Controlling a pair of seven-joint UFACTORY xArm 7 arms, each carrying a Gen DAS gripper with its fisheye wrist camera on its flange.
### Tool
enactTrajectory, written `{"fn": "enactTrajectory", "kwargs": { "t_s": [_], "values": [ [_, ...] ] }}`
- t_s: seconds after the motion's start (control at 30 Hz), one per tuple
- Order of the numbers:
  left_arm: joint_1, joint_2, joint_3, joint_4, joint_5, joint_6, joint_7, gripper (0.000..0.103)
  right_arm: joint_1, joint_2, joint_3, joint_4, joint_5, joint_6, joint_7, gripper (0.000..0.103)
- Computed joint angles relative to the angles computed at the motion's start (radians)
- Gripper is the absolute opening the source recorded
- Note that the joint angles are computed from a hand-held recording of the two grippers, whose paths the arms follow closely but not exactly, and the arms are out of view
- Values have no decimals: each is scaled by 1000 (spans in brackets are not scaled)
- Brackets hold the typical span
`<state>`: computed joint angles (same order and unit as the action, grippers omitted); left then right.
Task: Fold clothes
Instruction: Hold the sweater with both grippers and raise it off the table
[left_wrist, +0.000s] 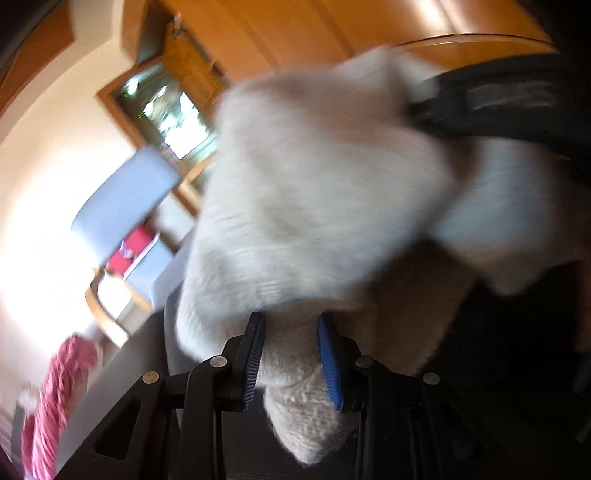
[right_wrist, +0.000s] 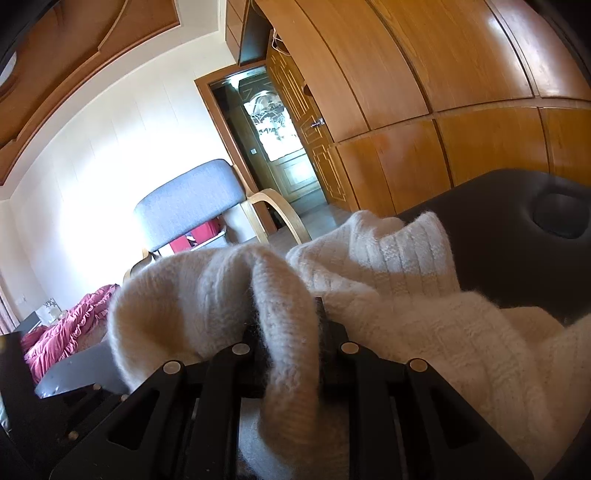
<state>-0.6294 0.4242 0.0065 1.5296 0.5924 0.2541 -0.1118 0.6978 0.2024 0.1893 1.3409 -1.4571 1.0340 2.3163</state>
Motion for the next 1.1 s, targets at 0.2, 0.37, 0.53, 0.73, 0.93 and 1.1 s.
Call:
{"fn": "enactTrajectory", "kwargs": {
  "t_s": [0.2, 0.37, 0.53, 0.73, 0.93, 1.1],
  "values": [
    [239, 24, -240, 65, -431, 52, 300, 9, 9, 4, 0, 4, -11, 13, -4, 17],
    [442, 20, -449, 48, -783, 105, 582, 12, 6, 0, 1, -5, -20, 4, 13, 17],
    [603, -39, -595, -42, -1042, 206, 919, 23, -5, -9, 0, -18, -16, -14, 24, 17],
    [554, -60, -559, -37, -1070, 292, 1043, 25, -5, -9, 6, -15, -14, -9, 17, 17],
    [334, -32, -357, -14, -846, 178, 958, 28, -2, -10, 7, -14, -18, -5, 17, 17],
    [208, -25, -232, -79, -677, -1, 876, 30, 0, -11, 8, -14, -22, -3, 20, 17]
  ]
}}
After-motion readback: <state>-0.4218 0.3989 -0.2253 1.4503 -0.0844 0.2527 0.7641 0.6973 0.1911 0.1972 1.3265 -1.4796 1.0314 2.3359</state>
